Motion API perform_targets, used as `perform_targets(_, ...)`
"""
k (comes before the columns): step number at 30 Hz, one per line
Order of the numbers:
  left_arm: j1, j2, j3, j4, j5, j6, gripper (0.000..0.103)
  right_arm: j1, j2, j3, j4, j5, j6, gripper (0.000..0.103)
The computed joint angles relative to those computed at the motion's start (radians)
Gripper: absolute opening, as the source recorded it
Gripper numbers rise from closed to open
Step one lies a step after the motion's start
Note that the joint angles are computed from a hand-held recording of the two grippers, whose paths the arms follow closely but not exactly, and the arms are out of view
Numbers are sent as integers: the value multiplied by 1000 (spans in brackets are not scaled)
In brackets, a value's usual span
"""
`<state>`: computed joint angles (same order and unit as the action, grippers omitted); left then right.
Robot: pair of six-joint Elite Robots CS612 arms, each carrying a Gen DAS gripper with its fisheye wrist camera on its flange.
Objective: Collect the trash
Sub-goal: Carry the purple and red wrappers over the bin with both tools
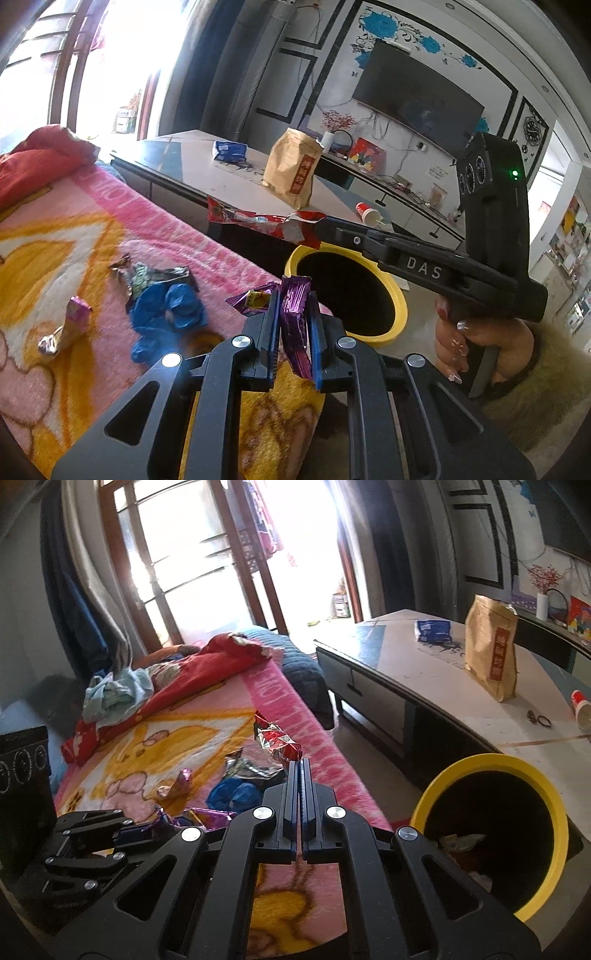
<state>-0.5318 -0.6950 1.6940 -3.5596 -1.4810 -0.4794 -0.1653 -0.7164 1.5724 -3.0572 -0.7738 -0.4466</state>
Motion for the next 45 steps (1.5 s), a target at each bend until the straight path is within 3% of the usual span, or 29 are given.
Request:
perform_targets(25, -7, 60, -141, 75, -75, 79, 13, -59, 33, -45, -99, -131, 195, 0)
perform_targets(45, -18, 143, -314, 191, -147, 150, 13, -96, 69, -87, -56, -302, 311, 0)
